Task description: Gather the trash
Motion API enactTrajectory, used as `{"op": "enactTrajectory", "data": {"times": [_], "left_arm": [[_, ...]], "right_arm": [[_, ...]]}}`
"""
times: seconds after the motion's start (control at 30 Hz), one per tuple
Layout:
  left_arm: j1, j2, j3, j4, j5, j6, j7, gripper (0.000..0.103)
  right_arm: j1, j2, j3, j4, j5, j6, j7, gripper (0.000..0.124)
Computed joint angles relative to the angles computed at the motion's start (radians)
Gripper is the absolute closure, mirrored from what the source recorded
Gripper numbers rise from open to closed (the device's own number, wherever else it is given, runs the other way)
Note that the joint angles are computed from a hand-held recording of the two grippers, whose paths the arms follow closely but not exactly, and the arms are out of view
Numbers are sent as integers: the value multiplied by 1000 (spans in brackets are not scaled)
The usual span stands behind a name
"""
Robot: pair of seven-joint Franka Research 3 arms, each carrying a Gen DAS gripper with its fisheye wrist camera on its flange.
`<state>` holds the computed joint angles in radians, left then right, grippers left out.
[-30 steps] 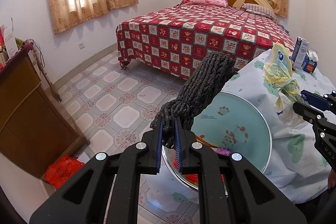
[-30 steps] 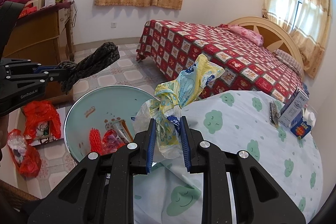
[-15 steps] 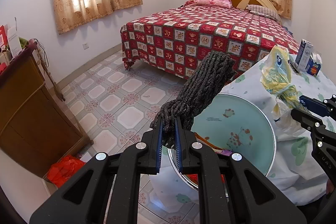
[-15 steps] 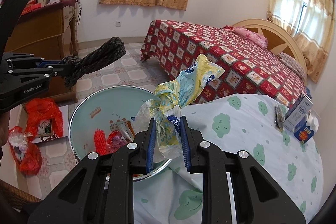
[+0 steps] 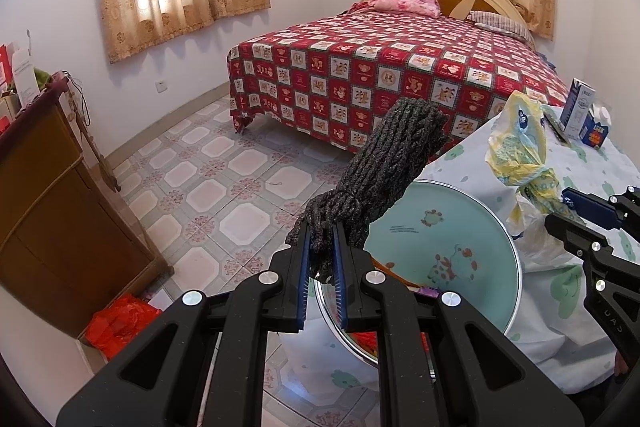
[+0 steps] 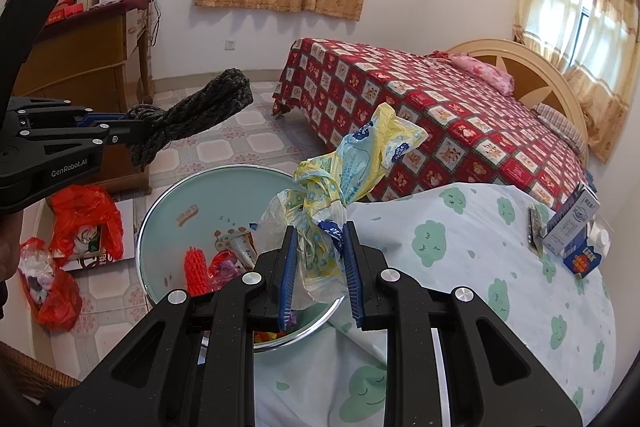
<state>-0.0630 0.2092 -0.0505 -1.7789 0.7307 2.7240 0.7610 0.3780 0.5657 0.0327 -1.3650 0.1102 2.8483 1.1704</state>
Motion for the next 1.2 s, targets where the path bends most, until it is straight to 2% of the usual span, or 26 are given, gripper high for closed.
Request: {"op": "enactTrajectory", "data": {"times": [0.33,0.43,0.53,0.57,0.63,0.67,0.73,0.8,1.03,1.2], "left_arm": [[5,7,-12,-1,-58,44,55,90],[7,6,-15,-10,-82,71,75,86],[2,1,-13,-18,-81,91,78,80],[0,-2,-13,-21,-83,97,78,76],[-11,-6,-4,-23,-60,97,55,61],[-19,-14,4,-28,-32,104,28,52],[-24,-26,10,-37,2,117,-9,48],[-23,-39,10,-46,22,127,-33,37],[-28,-105,5,-80,187,172,-189,23],[-18,-130,-17,-82,283,175,-268,20]], "right_arm": [[0,15,10,8,4,15,-15,98],[-16,16,31,3,29,31,-39,92],[-22,13,35,-1,48,29,-44,86],[-21,7,32,-9,51,36,-42,84],[-28,-8,36,-30,66,48,-40,79],[-33,-23,40,-53,77,63,-40,77],[-33,-52,31,-96,87,90,-26,75],[-48,-103,37,-170,113,135,-14,73],[-40,-256,-2,-383,131,319,46,67],[-93,-310,45,-448,157,409,36,62]]}}
